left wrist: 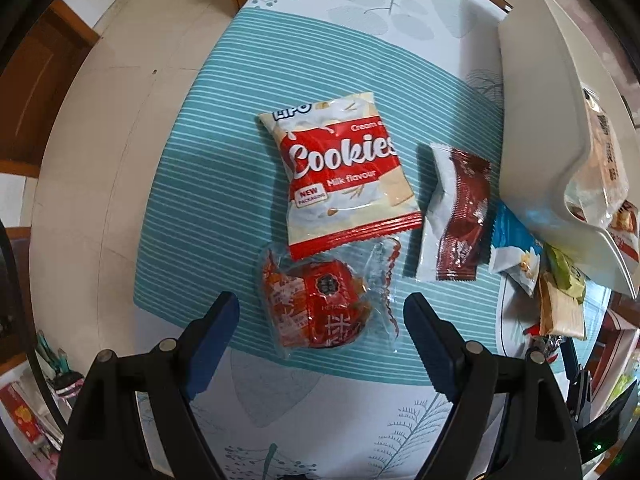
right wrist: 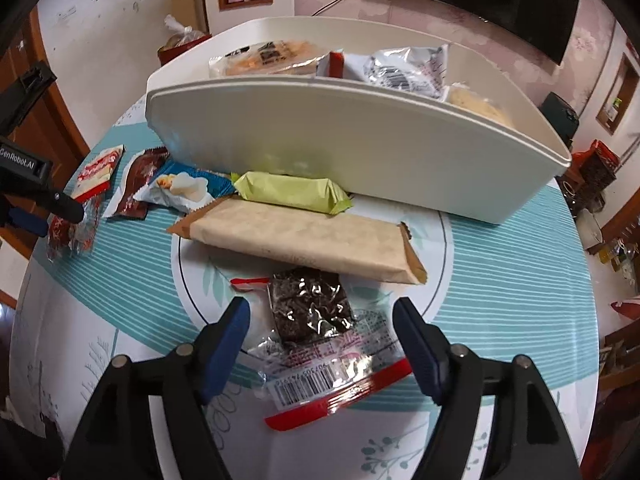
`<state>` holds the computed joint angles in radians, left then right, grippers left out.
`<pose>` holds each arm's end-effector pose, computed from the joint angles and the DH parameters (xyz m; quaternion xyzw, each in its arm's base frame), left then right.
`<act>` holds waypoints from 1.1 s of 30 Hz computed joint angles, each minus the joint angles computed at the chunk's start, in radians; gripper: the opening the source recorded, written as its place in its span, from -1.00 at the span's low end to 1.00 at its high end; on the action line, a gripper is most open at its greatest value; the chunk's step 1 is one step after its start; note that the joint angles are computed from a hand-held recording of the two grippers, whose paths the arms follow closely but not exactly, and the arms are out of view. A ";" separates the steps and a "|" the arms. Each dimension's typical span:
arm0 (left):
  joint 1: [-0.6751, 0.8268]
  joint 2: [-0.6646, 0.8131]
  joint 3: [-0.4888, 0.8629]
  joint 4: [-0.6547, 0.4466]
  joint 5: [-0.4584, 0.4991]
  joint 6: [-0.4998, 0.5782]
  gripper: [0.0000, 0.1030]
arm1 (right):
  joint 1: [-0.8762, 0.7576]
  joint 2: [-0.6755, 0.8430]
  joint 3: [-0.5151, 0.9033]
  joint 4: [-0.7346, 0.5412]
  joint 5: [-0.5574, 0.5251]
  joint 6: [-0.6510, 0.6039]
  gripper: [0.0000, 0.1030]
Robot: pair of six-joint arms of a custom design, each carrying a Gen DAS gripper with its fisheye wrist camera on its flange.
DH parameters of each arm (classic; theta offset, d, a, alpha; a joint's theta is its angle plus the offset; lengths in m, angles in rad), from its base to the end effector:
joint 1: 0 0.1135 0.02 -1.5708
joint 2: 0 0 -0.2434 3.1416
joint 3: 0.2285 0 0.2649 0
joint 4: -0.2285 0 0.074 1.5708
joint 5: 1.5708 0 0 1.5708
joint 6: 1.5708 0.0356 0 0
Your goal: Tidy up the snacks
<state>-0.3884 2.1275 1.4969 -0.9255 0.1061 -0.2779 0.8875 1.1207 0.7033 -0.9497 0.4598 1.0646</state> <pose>0.3632 -0.1527 0.1071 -0.0555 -0.9970 0.0525 0.0104 0.1358 0.1418 0.1792 0.1087 0.9628 -0.0450 0.2432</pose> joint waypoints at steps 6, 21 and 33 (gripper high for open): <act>0.036 0.039 0.025 -0.020 0.015 -0.009 0.31 | -0.033 0.009 -0.020 0.044 -0.030 -0.044 0.44; 0.045 0.031 0.011 -0.029 0.032 0.013 0.10 | -0.038 -0.026 -0.041 0.051 -0.035 -0.058 0.16; -0.031 -0.065 -0.082 -0.016 0.023 -0.006 0.09 | 0.055 -0.115 -0.053 0.041 -0.064 0.027 0.03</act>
